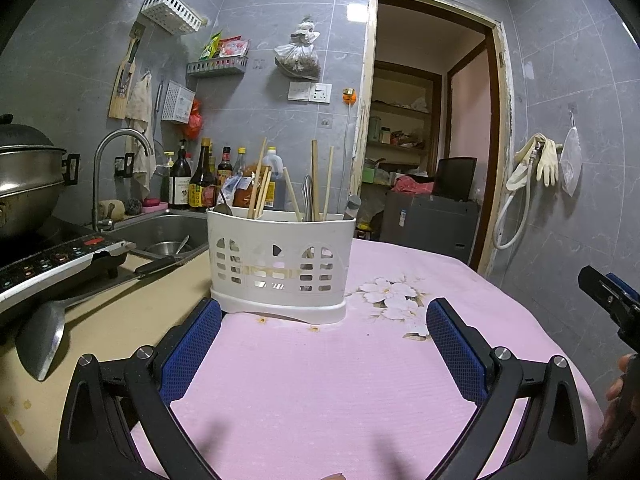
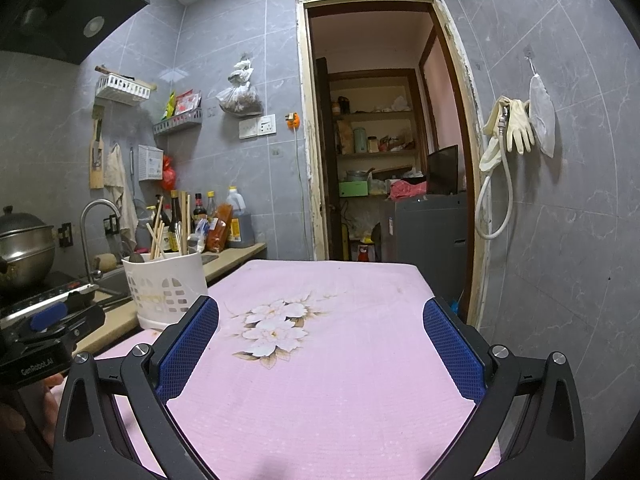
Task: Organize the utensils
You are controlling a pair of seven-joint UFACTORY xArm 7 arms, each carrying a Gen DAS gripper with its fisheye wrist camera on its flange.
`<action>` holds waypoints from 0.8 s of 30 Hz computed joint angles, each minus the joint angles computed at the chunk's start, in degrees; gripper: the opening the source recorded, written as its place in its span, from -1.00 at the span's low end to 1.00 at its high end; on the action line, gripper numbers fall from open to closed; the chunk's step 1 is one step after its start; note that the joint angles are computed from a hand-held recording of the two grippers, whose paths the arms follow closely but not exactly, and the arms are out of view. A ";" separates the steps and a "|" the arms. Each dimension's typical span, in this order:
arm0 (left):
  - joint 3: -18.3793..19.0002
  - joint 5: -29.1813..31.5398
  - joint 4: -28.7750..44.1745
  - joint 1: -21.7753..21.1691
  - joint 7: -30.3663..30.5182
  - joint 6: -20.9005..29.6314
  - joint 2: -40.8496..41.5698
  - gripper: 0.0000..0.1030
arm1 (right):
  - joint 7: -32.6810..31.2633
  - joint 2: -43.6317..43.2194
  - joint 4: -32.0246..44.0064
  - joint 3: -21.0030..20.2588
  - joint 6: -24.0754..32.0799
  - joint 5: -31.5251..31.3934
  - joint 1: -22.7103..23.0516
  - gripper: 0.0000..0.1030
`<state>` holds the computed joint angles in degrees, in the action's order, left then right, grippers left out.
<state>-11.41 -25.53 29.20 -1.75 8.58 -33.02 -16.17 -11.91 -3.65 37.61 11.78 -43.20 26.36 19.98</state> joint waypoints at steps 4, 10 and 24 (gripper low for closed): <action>-0.24 -0.55 -0.19 0.13 0.48 -0.37 -0.02 0.95 | -0.28 0.11 0.21 0.05 0.03 0.14 -0.01 1.00; -0.48 -1.22 -0.29 0.16 0.91 -0.29 -0.16 0.95 | 0.11 -0.19 -0.04 -0.10 0.18 -0.29 -0.08 1.00; -1.83 -4.60 0.90 1.02 2.57 1.07 0.89 0.95 | 0.22 -0.32 -0.11 0.01 0.34 -0.38 -0.15 1.00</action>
